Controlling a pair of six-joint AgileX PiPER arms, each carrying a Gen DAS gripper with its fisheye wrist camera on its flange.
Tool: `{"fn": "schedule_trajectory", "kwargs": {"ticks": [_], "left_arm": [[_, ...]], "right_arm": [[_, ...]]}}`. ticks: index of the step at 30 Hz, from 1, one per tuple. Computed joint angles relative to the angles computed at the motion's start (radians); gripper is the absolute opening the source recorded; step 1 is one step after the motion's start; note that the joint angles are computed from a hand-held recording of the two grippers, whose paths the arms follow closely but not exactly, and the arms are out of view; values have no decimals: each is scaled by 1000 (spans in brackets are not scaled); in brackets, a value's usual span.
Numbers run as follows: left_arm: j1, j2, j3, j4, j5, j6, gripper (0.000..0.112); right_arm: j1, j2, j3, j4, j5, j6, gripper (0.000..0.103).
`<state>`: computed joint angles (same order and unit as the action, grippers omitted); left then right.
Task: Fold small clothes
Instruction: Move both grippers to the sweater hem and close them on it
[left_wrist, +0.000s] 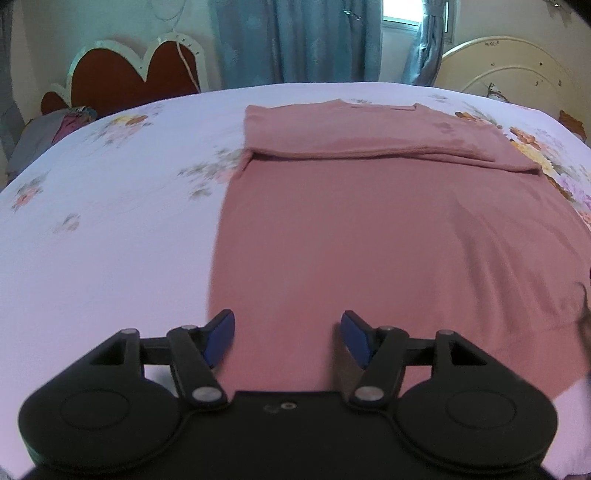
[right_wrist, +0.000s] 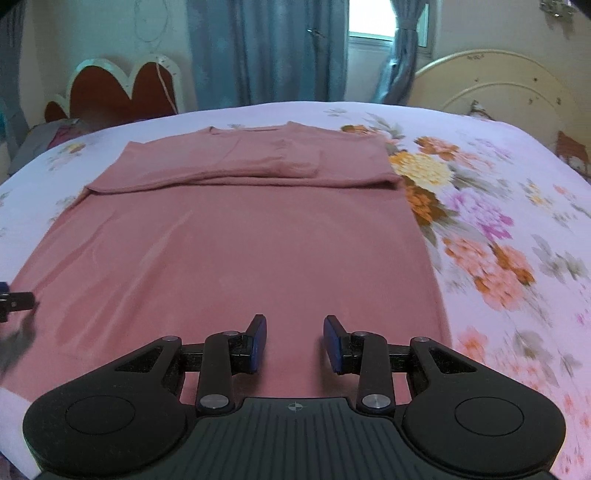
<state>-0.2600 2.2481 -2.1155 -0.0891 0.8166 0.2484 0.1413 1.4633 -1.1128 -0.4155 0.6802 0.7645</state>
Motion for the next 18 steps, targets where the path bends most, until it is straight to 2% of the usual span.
{"fn": "schedule_trajectory", "kwargs": {"ticks": [12, 13, 14, 15, 16, 18], "left_arm": [[90, -102, 195, -142, -5, 84, 67], [93, -109, 209, -150, -12, 90, 67], [95, -111, 216, -160, -14, 97, 67], [97, -111, 219, -170, -13, 104, 67], [99, -115, 226, -181, -14, 112, 66], [109, -112, 230, -218, -8, 140, 65]], "right_arm": [[35, -129, 127, -120, 104, 197, 34], [26, -140, 137, -116, 107, 206, 38], [16, -149, 144, -113, 110, 213, 46], [13, -164, 157, -128, 113, 241, 68], [14, -178, 171, -153, 118, 274, 73], [3, -194, 183, -148, 119, 264, 73]]}}
